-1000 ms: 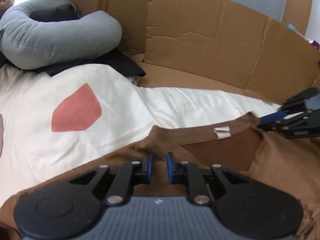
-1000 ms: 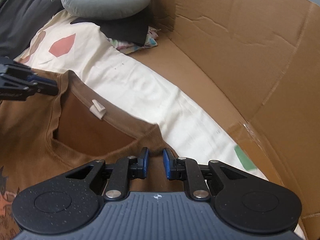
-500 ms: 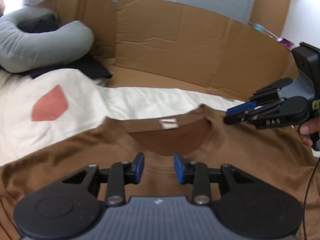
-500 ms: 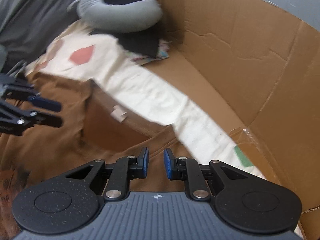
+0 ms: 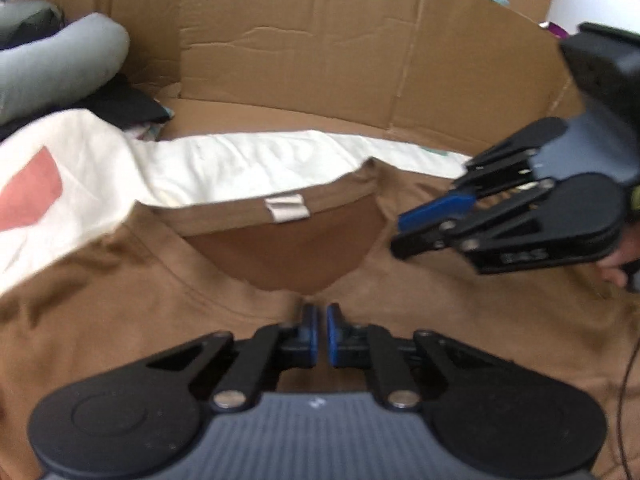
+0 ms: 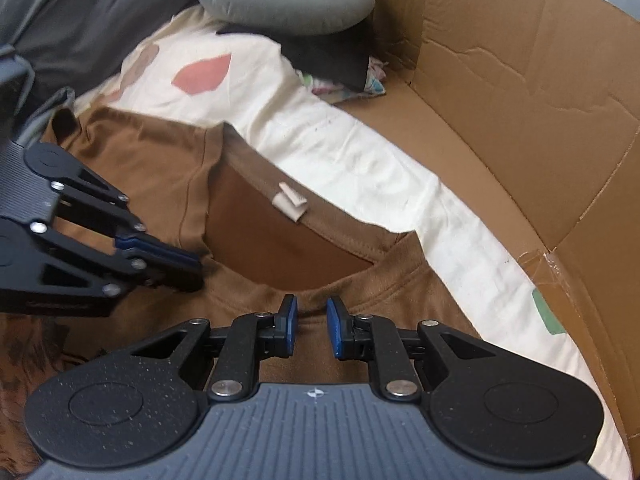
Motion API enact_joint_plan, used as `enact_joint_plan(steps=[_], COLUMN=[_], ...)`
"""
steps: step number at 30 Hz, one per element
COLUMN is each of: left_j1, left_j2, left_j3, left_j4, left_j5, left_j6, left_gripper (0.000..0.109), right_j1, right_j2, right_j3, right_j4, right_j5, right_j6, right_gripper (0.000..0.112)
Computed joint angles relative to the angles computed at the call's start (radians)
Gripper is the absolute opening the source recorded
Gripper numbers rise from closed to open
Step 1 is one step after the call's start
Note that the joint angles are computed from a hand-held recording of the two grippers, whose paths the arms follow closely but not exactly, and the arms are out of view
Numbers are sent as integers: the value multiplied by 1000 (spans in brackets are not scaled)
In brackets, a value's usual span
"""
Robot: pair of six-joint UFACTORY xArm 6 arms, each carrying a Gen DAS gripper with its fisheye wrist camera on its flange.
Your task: Fold clothes
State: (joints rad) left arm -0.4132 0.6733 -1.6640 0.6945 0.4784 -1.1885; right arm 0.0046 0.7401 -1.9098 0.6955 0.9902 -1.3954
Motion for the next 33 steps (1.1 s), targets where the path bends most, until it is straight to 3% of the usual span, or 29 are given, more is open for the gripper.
enact_joint_plan(steps=[4, 10, 22, 33], left_j1=[11, 18, 14, 19], left_j2=[-34, -78, -129, -154], left_j3=[34, 80, 141, 189], left_j4=[21, 29, -26, -32], left_j5=[-13, -29, -28, -38], left_j6=[-58, -60, 16, -15], left_gripper=[9, 30, 49, 49], right_j1=[-30, -116, -293, -364], right_j2=[-25, -77, -21, 34], right_j3=[-2, 28, -113, -135], right_j4=[-10, -18, -193, -380], right_j5=[35, 35, 18, -63], right_j6=[13, 22, 148, 309], right_gripper=[25, 37, 37, 37])
